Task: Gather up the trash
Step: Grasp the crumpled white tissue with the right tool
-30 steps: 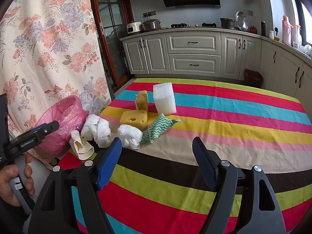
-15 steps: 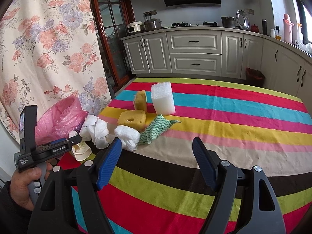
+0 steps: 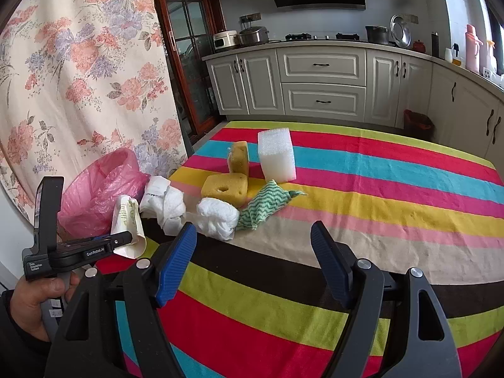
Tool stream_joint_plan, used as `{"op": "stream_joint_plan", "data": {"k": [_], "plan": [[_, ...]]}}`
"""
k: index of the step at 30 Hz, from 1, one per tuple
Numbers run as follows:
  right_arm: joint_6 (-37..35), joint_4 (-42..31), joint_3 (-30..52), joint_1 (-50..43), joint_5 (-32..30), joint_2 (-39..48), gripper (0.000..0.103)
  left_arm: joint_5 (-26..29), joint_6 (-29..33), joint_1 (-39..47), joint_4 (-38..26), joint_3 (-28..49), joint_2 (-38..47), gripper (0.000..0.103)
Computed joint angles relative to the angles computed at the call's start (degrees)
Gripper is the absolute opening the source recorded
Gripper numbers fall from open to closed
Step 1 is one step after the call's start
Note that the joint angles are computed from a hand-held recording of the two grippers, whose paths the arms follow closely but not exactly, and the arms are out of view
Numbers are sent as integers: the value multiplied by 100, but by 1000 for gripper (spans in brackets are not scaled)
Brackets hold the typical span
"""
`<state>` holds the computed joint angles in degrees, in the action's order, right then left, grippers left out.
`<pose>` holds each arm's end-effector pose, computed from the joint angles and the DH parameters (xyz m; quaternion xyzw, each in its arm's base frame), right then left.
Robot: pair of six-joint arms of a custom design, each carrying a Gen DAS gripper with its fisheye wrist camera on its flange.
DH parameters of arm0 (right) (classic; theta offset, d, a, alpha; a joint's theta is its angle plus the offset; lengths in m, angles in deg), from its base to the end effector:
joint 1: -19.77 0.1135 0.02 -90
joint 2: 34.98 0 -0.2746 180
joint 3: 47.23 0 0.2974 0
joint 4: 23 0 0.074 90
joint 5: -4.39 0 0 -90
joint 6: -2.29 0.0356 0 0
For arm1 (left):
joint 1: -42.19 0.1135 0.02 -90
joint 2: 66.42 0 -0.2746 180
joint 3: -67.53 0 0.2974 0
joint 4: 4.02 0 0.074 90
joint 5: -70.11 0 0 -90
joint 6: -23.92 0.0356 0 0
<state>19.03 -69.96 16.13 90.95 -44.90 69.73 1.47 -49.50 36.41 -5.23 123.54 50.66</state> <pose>0.1239 0.2916 0.0817 0.2911 0.8911 0.0075 0.3480 0.3357 -0.0470 0.0029 0.2285 0.9274 -0.1570 0.2513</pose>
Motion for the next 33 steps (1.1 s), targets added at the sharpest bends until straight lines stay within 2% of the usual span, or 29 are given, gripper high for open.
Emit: {"op": "stream_joint_plan", "data": {"k": [5,11,23,29,33], "plan": [[-146,47,84,-51,-10,44,72,223,231,139,-183,-29,-129,18],[-462,259,230,-182,-85,206,72,392,462,290,-339,-62,-207,18],[-1276,957,588,-652,-336,762,71,1115,846,638,-349,-440,-1089,18],[-1756,1345,811,-1022,-612,1168,71,1381,881,809,-522,-253,-1148,18],[-2090,1601,1001,-1313,-897,1527,64,1548,921,931,-606,-174,-1195,18]]}}
